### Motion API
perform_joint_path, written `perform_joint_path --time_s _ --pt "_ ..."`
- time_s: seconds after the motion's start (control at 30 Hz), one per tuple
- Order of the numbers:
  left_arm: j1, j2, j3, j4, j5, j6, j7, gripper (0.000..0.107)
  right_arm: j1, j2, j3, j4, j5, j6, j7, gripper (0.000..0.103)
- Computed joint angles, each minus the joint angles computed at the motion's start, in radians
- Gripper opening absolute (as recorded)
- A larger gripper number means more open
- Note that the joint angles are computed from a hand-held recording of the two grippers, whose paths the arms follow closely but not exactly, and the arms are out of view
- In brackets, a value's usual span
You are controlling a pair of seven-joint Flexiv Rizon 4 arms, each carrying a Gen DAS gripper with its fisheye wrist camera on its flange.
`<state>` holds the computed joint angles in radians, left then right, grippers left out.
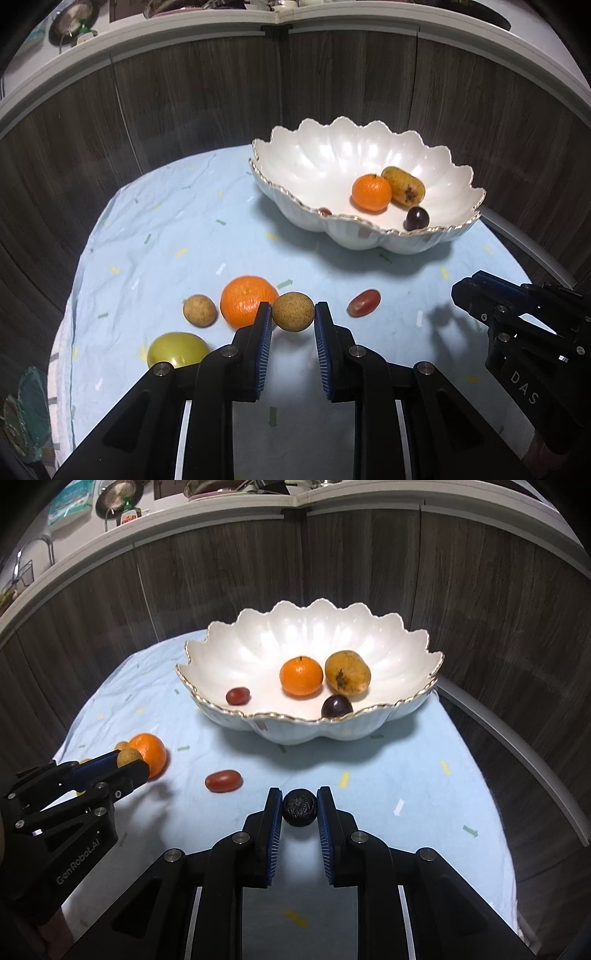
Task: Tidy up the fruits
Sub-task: 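Carry the brown fruit and blueberry over the white bowl with both tools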
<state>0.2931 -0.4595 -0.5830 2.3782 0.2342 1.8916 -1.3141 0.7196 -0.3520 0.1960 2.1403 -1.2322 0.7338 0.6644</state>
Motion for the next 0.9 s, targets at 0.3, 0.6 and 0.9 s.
perform_joint_path --time_s 0.3,0.6,0.9 --pt "0.029 0.036 -0.041 0.006 0.006 0.001 -0.018 0.024 0.002 0.032 0.01 0.002 0.004 -0.047 -0.001 0.02" --pt "0.054 0.059 -0.091 -0.007 0.004 -0.007 -0.036 0.024 -0.008 0.065 0.02 0.007 0.003 -0.087 -0.012 0.02" --pt "0.042 0.064 -0.115 -0.04 -0.009 -0.018 -0.044 0.024 -0.031 0.097 0.026 0.019 -0.006 -0.12 -0.02 0.02"
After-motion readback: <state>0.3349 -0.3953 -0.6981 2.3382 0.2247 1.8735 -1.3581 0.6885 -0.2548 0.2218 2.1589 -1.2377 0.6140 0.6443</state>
